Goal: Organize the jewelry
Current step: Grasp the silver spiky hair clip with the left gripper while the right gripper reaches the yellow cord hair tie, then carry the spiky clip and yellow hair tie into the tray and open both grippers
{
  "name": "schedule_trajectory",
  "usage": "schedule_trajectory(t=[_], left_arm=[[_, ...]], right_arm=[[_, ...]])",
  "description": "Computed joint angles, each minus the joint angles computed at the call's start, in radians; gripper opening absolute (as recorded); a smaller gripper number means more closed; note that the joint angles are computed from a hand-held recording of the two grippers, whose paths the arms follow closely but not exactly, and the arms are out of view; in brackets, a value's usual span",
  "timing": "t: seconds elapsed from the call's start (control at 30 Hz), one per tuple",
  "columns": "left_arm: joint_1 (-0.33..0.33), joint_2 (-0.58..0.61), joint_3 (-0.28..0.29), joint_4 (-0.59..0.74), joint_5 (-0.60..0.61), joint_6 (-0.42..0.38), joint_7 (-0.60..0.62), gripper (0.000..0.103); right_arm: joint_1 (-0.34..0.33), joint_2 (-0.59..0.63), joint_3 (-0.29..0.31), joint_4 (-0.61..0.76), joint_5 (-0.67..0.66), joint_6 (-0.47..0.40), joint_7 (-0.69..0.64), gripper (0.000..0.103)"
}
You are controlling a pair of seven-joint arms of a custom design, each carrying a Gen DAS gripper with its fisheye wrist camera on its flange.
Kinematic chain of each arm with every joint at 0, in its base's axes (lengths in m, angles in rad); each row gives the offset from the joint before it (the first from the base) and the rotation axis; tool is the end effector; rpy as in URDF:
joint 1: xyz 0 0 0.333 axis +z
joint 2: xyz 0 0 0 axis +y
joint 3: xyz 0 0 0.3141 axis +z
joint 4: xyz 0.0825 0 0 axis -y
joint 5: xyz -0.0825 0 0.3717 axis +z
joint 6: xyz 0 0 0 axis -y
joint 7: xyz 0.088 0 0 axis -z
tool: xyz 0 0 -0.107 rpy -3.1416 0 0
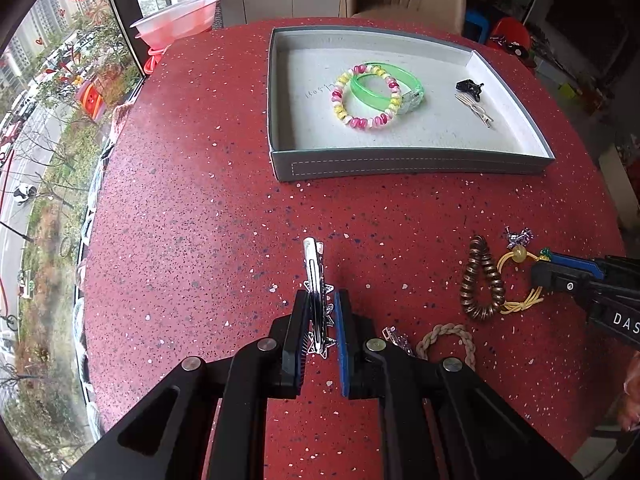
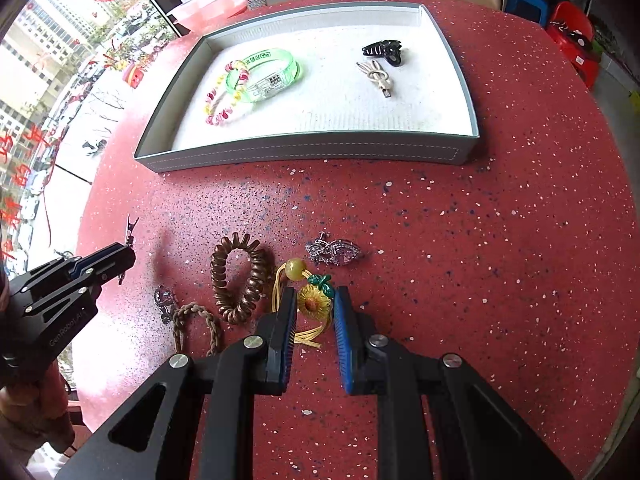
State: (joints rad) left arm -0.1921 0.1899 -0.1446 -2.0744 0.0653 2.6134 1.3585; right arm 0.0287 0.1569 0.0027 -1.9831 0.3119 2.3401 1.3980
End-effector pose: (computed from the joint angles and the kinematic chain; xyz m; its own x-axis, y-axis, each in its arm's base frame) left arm 0.5649 -0.1962 0.3824 -0.1752 -0.9833 0.0499 -0.9283 0.1481 -0.3410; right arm 0.5956 0.0235 0.4128 0.0330 -0.9736 -0.2257 -0.9771 0.0161 -0.2124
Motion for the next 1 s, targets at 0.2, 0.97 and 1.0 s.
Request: schedule_trajectory(t=[0.2, 0.97, 1.0], left_arm=[[0.011, -0.008, -0.003, 0.014, -0.034, 0.004, 0.019, 0.031], [-0.048, 0.287, 0.030, 0.471, -0.019, -0.097, 0.020, 0.031], [-0.053, 0.304, 0.034, 0.492, -0.014, -0.110, 0.017, 0.031]], right_arm=[[-0.026, -0.008, -0.008, 0.035, 0.063, -0.021, -0.027, 0.020], [-0.107, 0.351, 0.062, 0.535, 0.132, -0.121, 0.027, 0.020], [-0.112, 0.363, 0.066, 0.549, 0.131, -0.131, 0.032, 0.020]])
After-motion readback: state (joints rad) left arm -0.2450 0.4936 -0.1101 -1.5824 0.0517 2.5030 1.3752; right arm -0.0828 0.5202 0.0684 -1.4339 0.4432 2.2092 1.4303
